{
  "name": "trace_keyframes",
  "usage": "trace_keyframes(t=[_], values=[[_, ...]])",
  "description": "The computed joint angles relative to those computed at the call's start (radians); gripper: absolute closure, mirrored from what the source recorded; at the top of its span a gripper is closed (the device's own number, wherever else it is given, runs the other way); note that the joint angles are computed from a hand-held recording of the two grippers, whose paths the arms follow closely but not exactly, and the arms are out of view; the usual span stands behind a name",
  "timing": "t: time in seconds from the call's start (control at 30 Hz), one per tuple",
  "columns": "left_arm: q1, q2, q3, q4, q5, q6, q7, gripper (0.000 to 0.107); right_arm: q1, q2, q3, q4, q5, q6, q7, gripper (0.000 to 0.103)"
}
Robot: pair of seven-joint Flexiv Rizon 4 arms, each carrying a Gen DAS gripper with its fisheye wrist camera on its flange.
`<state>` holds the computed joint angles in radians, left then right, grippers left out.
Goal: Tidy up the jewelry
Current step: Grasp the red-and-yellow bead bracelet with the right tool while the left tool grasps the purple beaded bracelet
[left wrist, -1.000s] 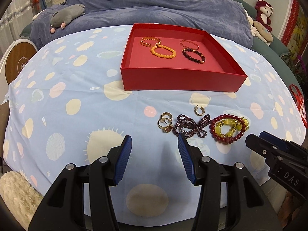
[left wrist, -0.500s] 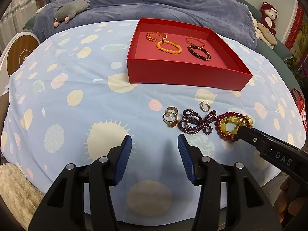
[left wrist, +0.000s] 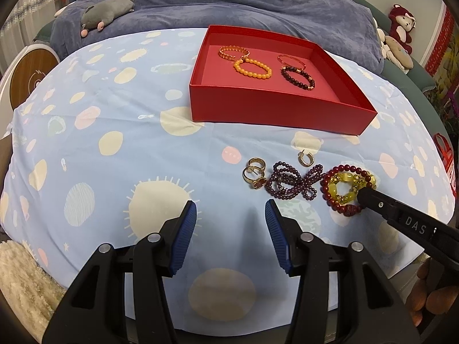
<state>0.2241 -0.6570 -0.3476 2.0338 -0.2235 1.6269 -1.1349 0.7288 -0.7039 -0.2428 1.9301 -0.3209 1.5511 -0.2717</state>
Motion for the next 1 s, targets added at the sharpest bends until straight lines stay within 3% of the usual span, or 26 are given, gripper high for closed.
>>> trace_keyframes(t=[0.47, 0.83, 0.97, 1.0], values=[[0.039, -0.018, -0.091, -0.029, -0.033, -0.041, 0.018, 0.059, 0.099, 0.047, -0.089, 0.101, 0.031, 0.056, 0.013, 0.095], [-0.019, -0.061, -0.075, -0.11, -0.102, -0.105, 0.023, 0.06, 0.062, 0.037, -0.035, 0.084, 0.049, 0.048, -0.027, 0.095], [-0.051, -0.067, -0.05, -0.123, -0.104, -0.096, 0.032, 0.065, 0.049, 0.031, -0.016, 0.079, 0.058, 0.047, -0.033, 0.095], [-0.047, -0.07, -0.058, -0.125, -0.104, -0.1, 0.04, 0.071, 0.047, 0.03, -0.014, 0.078, 0.06, 0.048, -0.034, 0.095]])
